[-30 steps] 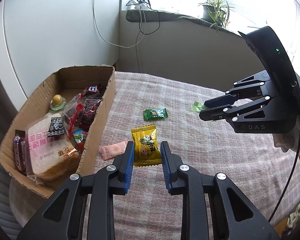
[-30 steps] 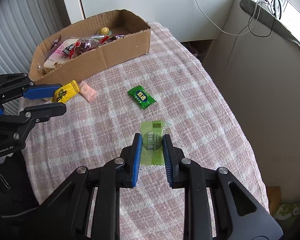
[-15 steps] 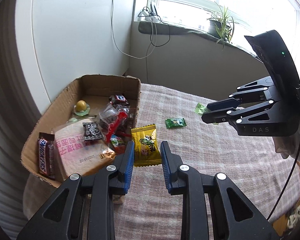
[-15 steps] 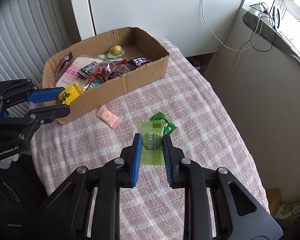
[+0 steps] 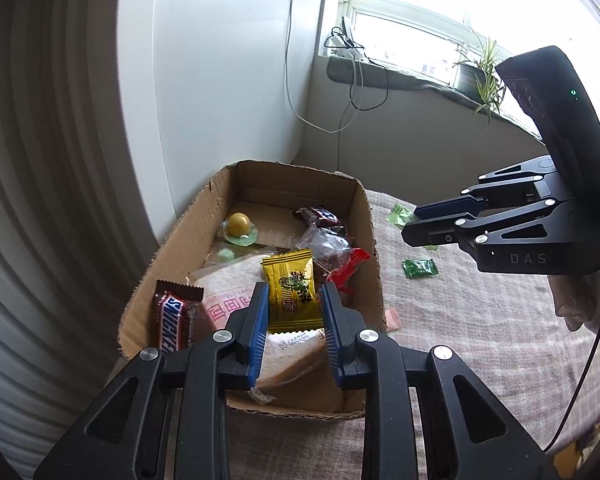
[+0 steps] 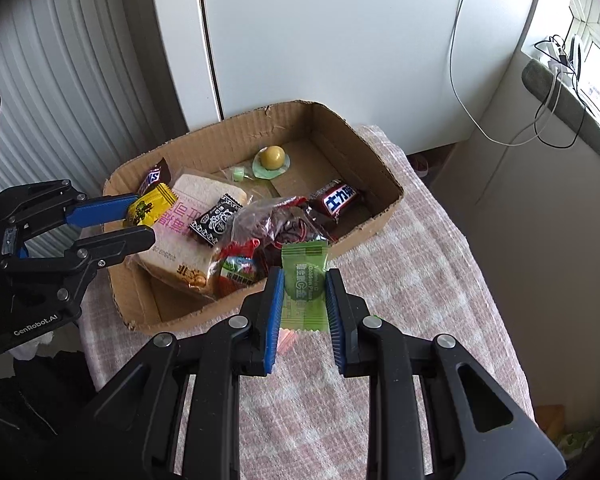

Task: Organize snacks
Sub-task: 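Carry the light-green candy in the right tool while the left tool carries the yellow candy into the box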

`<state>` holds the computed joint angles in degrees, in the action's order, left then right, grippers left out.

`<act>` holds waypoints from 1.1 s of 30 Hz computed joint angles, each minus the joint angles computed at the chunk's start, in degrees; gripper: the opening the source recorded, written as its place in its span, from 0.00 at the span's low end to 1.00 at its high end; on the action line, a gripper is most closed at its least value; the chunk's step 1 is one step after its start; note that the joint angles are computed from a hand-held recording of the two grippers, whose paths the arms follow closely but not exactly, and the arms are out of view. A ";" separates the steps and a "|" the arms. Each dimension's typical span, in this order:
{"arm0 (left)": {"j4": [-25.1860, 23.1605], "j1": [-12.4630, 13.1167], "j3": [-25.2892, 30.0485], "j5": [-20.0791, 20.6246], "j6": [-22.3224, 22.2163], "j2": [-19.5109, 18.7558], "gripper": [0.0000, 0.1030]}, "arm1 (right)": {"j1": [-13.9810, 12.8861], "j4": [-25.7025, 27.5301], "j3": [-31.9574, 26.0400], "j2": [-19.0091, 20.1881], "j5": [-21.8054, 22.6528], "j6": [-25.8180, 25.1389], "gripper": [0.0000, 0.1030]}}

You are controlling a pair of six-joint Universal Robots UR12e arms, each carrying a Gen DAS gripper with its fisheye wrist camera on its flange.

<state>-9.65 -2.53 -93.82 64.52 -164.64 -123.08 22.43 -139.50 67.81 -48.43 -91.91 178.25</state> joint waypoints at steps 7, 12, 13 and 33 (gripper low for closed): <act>-0.24 0.05 1.43 0.28 -0.63 -1.03 0.24 | 0.06 1.98 -4.83 2.97 0.53 1.44 0.21; -0.69 0.07 2.18 0.30 -0.78 -1.58 0.24 | -0.11 3.77 -7.59 4.75 1.29 1.97 0.21; -0.74 0.05 2.30 0.30 -0.84 -1.68 0.24 | -0.11 4.06 -7.99 5.02 1.36 1.94 0.21; -1.23 -0.25 3.54 1.58 -1.57 -2.53 0.24 | -0.24 6.04 -10.47 7.15 2.24 1.81 0.21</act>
